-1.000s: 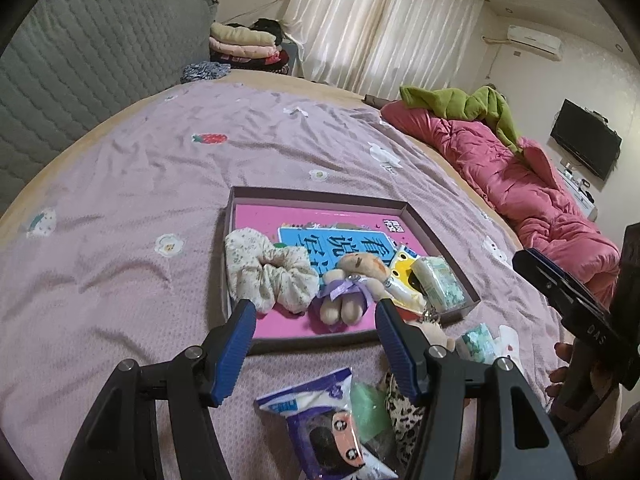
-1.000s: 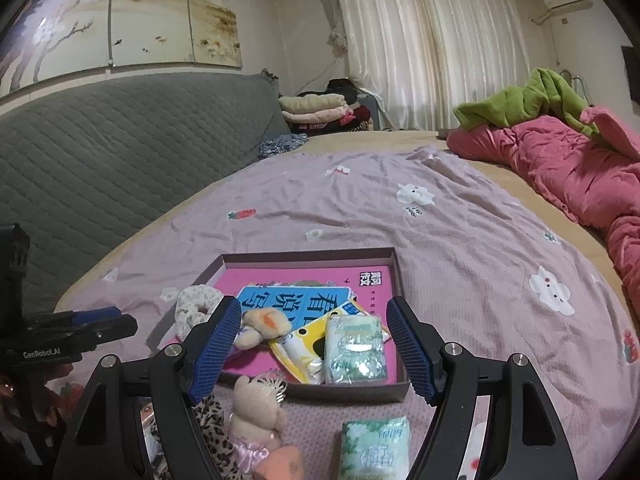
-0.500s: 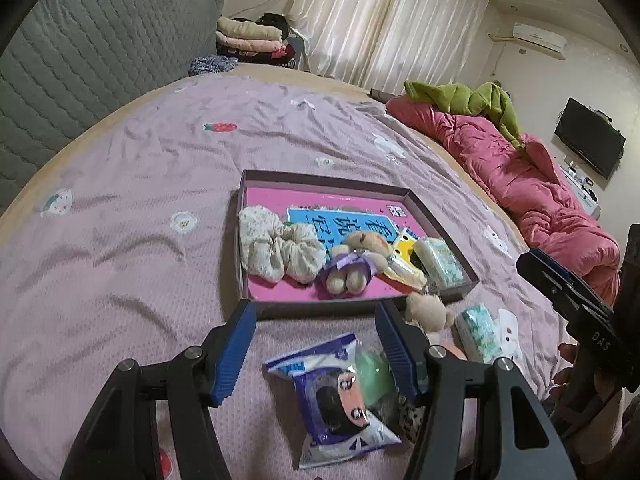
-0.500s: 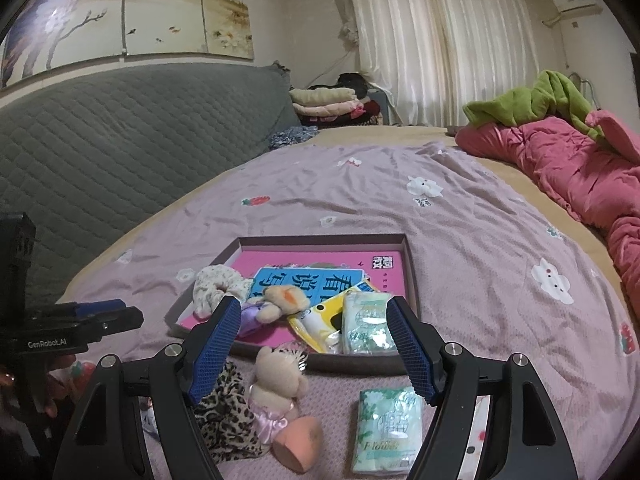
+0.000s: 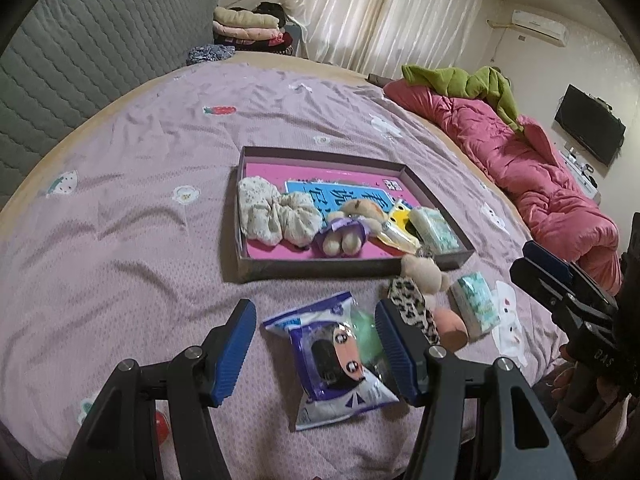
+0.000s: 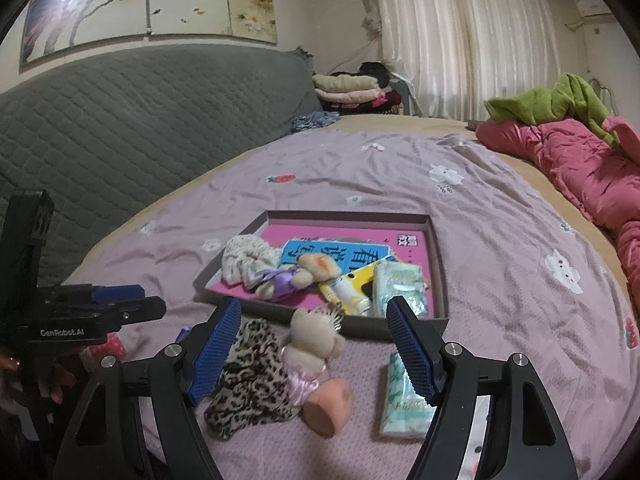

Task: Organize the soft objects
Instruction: 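Lower the left gripper to the purple cartoon wipe pack while the right lowers to the leopard scrunchie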

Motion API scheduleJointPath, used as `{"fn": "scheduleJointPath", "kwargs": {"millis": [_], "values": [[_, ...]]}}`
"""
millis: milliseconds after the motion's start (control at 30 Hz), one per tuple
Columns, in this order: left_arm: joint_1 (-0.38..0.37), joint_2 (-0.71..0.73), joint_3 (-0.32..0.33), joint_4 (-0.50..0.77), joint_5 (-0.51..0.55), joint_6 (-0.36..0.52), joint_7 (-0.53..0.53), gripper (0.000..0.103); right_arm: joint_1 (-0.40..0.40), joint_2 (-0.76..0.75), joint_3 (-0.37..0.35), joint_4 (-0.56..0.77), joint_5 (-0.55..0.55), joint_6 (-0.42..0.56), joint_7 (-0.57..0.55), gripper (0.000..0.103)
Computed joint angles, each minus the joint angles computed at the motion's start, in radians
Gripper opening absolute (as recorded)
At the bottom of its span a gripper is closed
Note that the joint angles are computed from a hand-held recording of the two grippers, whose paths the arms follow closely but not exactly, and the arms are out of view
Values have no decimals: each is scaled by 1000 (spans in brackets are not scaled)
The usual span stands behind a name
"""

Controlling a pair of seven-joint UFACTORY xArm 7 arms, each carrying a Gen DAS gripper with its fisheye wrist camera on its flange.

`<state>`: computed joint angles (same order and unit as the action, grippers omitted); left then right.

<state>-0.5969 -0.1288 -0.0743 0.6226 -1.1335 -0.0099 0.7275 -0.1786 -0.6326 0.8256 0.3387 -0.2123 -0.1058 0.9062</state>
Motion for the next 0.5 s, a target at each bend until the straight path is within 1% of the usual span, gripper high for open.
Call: {"fn": "scheduleJointPath", "kwargs": {"millis": [67,267,367,433,500], "values": [[7,-7,-6,-10,20,14,-25,62,9,4,-1,2,-3,5,-3,76],[-1,-21,-8,-27,22,54,-31,62,49,11,-20,-5,-8,17,-4,76],[7,-12,-27,-30,56,69,-57,62,59,15,-25,-4,-14,23,-6,76],[20,-2,-47,-34,116,75,-111,62,59,22,-23,0,-20,28,-7,76],[19,11,-57,-36,144,72,-139,62,61,22,-22,2,-25,34,-6,76]]}}
